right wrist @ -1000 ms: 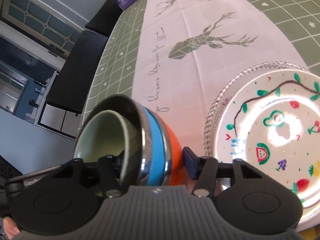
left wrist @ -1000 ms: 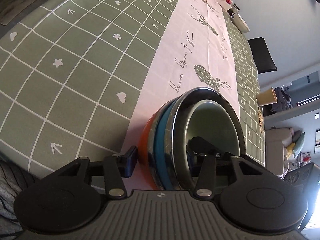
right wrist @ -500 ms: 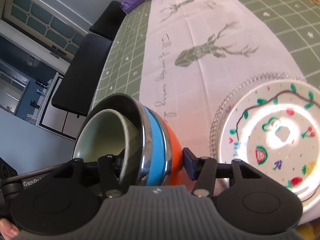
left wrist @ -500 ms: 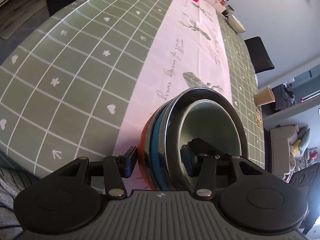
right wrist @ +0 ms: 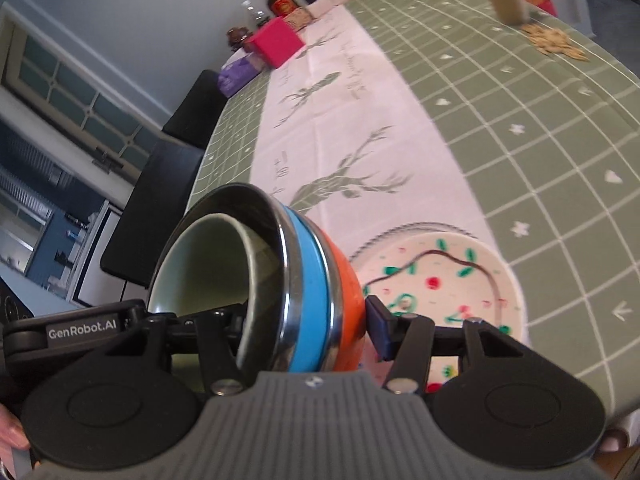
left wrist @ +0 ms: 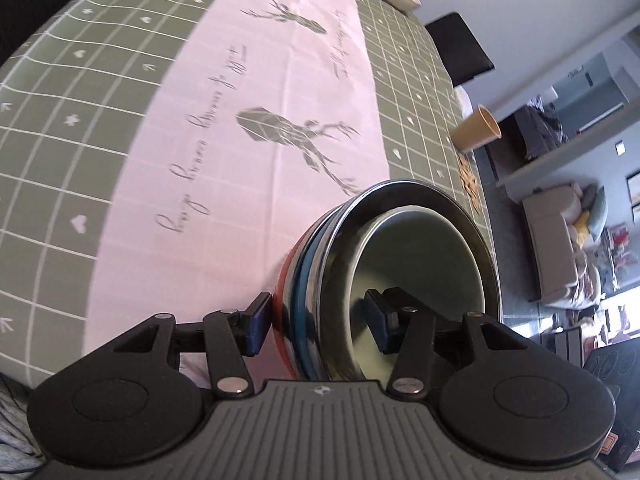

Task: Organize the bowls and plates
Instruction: 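Lift the bowl stack with both grippers and carry it over the white plate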

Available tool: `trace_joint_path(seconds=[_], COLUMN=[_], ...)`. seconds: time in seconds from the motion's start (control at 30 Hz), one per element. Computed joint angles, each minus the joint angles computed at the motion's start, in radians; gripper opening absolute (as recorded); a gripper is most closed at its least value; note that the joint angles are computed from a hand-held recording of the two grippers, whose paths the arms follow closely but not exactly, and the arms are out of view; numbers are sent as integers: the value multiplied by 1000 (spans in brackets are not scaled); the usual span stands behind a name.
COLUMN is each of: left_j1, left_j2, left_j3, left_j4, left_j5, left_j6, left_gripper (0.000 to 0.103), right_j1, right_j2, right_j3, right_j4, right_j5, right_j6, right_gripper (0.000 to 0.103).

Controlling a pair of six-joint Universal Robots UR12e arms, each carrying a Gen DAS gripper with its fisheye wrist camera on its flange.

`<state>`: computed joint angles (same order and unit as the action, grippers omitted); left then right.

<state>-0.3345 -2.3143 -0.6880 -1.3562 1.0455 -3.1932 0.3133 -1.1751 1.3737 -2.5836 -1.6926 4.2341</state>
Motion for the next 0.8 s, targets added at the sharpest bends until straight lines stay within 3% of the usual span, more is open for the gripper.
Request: trace_joint_path(seconds=[0.2,0.37,0.47,0.67,0.8], left_j1=[-20,-21,-22,-16,-18], left_j2=[-34,-49,-62,-95,-83], left_j3=[63,93,110,167,135], left_j4=[-96,-175,-202,-237,-170], left_j5=[-19,-36,-32,-46,-29], left_j6=[43,39,36,24,75], left_gripper=[57,57,58,56,56], right_j1=[-13,-11,-18,-27,-25], right_j2=[-44,-55,-56,-46,-39], right_j3=[57,54,57,54,52], right_j4=[17,76,96,75,49], right_j5=[-10,-15,10,37,37], right_j6=[32,-49,-45,-27,-58], right_gripper=[54,55,55,61,72])
